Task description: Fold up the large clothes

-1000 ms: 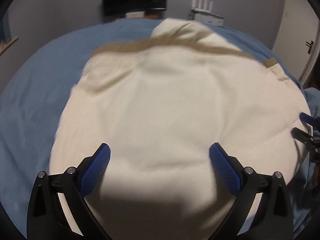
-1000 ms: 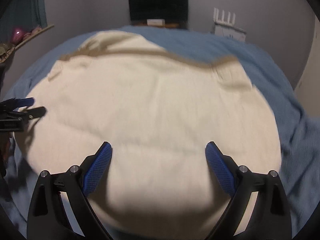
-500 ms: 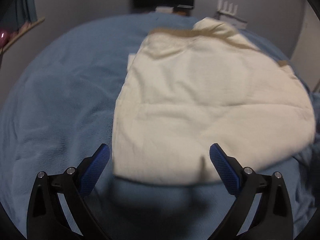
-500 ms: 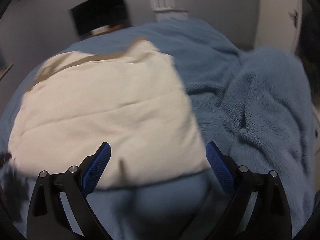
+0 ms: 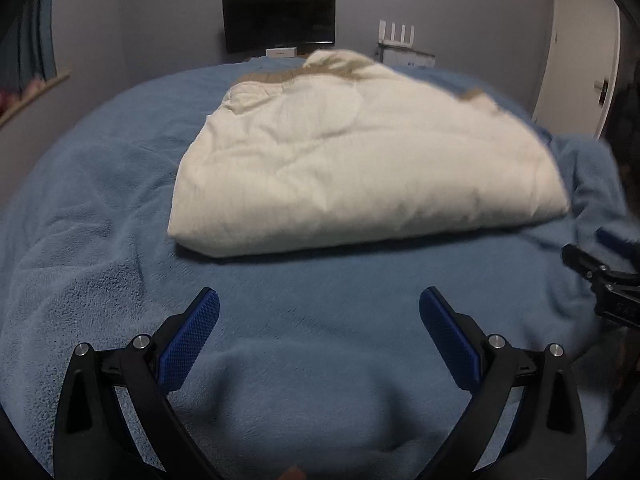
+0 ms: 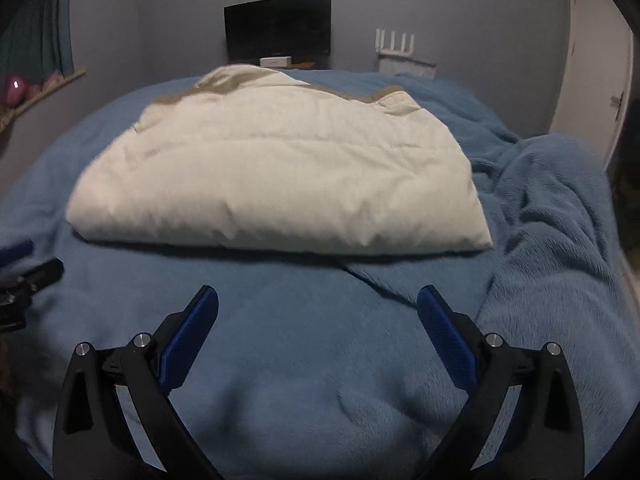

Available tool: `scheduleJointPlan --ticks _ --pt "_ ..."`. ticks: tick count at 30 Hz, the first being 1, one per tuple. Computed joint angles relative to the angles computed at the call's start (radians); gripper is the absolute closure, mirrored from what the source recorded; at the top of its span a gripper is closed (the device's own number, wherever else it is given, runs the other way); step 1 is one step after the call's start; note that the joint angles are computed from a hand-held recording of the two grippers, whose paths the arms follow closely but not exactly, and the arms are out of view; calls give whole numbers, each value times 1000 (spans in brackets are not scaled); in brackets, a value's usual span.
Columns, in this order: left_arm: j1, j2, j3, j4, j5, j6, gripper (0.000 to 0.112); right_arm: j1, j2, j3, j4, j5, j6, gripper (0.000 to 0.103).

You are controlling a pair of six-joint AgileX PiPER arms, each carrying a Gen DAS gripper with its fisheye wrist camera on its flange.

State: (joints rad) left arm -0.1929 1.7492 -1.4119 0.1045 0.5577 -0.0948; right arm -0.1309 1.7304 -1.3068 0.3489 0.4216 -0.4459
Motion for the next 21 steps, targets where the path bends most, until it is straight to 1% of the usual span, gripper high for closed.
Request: scheduleJointPlan --ticks 2,4,6,9,14,21 --pt "-24 21 -16 85 22 -70 16 14 36 -24 -77 17 52 8" --pt "-37 32 -13 129 -6 -110 16 20 49 -29 -119 0 95 8" --pt "-51 33 5 180 -40 -150 16 21 48 -19 -121 -20 113 8" --pt "-70 39 19 240 -59 -193 16 26 49 -9 -143 -36 144 8" --pt "-63 27 33 224 -79 -177 16 15 39 6 -113 -51 120 8" --pt "-50 27 34 198 -73 -167 16 14 38 12 -146 -52 157 8"
